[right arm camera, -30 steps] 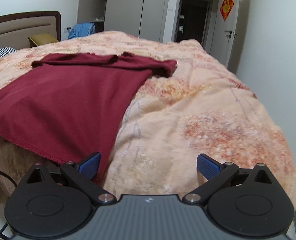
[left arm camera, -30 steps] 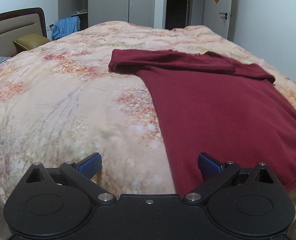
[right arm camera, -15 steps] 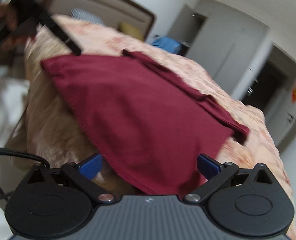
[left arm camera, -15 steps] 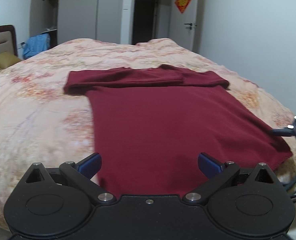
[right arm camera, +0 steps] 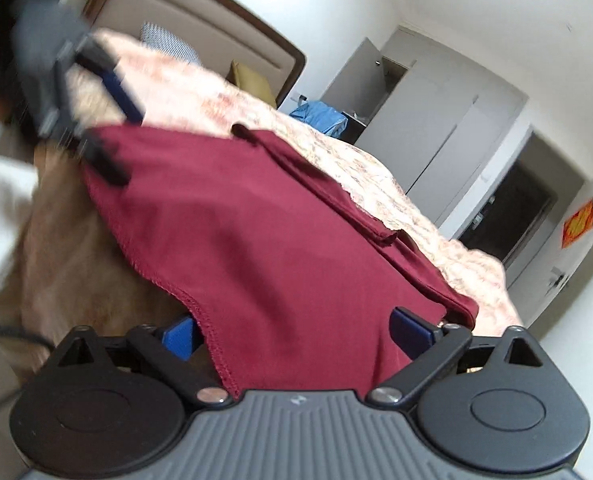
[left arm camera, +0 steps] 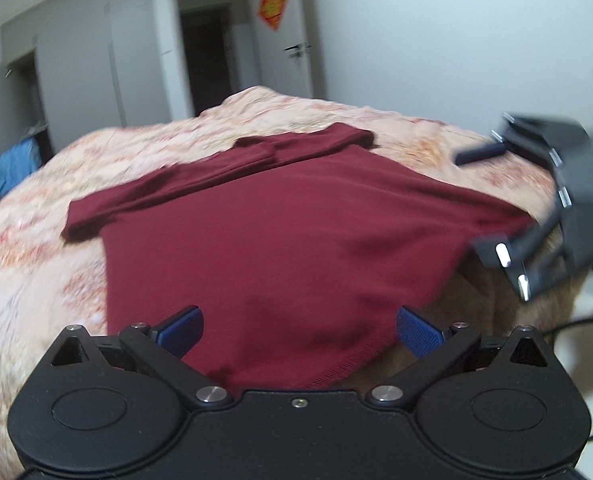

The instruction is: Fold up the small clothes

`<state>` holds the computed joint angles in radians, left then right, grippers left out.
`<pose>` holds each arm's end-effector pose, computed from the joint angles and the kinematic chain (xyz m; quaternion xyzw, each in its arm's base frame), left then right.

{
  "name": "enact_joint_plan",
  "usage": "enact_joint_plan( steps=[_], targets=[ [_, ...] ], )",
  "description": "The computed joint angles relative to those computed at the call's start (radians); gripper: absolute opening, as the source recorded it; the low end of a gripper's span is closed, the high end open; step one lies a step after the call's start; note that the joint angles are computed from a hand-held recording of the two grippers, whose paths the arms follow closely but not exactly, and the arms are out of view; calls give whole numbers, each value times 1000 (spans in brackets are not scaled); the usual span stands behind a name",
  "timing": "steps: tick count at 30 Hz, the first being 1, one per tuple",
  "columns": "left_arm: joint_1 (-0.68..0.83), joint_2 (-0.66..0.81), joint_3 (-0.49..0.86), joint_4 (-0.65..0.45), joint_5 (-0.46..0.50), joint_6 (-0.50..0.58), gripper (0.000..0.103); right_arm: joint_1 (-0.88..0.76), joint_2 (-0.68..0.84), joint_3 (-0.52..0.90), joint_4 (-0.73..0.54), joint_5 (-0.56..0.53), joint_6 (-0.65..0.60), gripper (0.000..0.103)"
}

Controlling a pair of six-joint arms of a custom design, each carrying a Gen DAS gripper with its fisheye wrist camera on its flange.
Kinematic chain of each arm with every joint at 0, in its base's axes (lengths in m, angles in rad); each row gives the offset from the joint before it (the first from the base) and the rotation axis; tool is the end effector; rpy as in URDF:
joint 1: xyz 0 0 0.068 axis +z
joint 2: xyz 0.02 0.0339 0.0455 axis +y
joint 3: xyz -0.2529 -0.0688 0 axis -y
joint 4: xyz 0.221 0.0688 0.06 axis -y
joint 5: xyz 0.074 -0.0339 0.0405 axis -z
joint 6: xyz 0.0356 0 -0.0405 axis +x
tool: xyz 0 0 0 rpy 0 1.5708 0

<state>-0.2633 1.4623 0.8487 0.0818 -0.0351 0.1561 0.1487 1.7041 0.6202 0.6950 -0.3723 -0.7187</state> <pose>0.2922 -0.0775 0.2311 0.1722 0.8507 -0.0114 0.4965 0.3039 0.0586 0.1563 -0.4365 0.6972 -0.0065 0.5686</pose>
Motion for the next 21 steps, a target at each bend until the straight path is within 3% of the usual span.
enact_joint_plan(
  steps=[5, 9, 21],
  targets=[
    [-64, 23, -31, 76, -52, 72, 102, -48, -58, 175, -283, -115, 153, 91],
    [-125, 99, 3, 100, -218, 89, 102, -76, -22, 312, -420, -165, 246, 88],
    [-97, 129, -34, 137, -265, 173, 94, -103, 33, 376, -450, -166, 333, 85]
  ],
)
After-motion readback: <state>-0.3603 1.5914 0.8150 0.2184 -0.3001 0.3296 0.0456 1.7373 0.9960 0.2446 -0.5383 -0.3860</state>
